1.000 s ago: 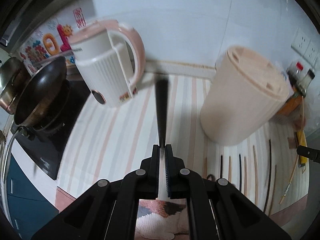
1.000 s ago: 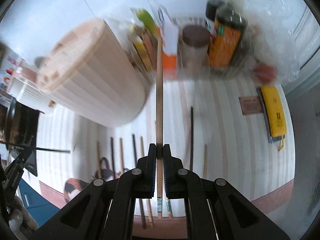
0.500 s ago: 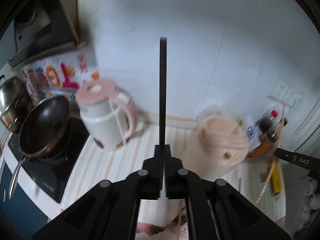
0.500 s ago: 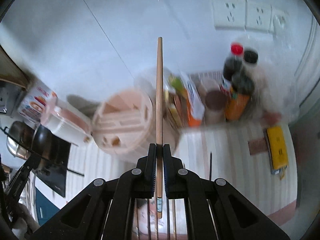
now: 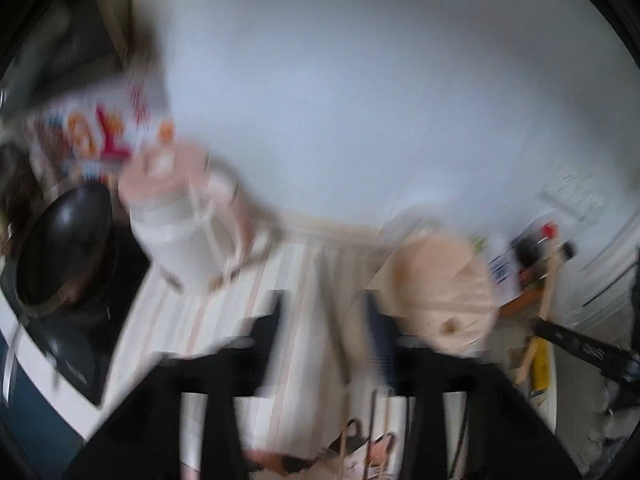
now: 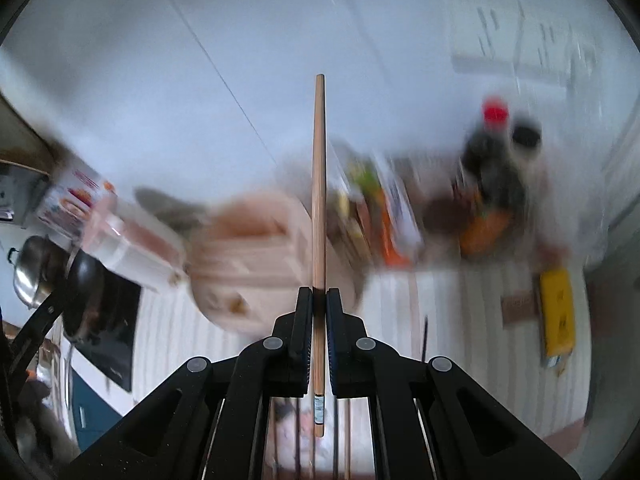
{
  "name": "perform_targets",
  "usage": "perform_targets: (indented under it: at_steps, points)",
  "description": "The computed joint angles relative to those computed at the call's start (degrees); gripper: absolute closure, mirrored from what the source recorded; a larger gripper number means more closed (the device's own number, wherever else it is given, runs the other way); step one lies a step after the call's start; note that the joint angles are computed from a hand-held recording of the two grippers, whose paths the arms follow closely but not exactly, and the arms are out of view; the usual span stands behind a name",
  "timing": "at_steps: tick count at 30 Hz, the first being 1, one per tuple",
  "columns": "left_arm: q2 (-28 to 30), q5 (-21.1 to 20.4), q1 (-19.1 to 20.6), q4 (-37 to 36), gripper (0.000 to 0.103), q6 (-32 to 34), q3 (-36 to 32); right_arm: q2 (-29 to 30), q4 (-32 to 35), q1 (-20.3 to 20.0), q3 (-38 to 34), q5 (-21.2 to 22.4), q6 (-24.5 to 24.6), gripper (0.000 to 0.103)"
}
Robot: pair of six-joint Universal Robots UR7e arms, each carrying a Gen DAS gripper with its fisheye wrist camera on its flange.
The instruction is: Organize utensils
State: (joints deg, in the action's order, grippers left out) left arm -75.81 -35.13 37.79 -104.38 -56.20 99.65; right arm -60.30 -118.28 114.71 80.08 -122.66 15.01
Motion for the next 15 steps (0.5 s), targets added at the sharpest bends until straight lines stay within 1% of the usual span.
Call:
perform_targets:
  at_steps: [1,3,5,7,11,13,15]
  points:
    - [-0.09,-1.05,1.23,-0.56,0.043,-1.03,1.01,-0.55,0.56,-0.9,1.53,-0.08,1.05,0.096]
    - [0.57,-6.19,5.59,-4.34,0.043,-1.64,3.42,-1.75,2.31,-3.42,4.99,0.11,4.24,0.096]
    - [1.53,-8.82,8.0,-8.05,0.043,-1.93,5.6,-2.51,2.97,-5.53,7.82,-0.44,6.69,0.096]
    - [3.3,-11.12,9.78,-11.48,0.043,-0.39,7.6,-2.87,4.62,-7.33,9.67,-0.83,9.01,0.096]
    - [8.17,-13.68,11.49,-13.02,0.043,2.99,8.24,-2.99,6.42,-9.49,12.63,-3.09,11.57,0.096]
    - [10.39,-14.11,11.99,-13.8,0.043,4.78,8.32,-2.82,7.28,-10.14,13.48,-4.03,12.63,0.096]
    - [12.56,-13.94,12.4,-13.06,0.043,5.48,7.6,-2.63,7.92,-10.6,14.12,-5.2,13.35,0.096]
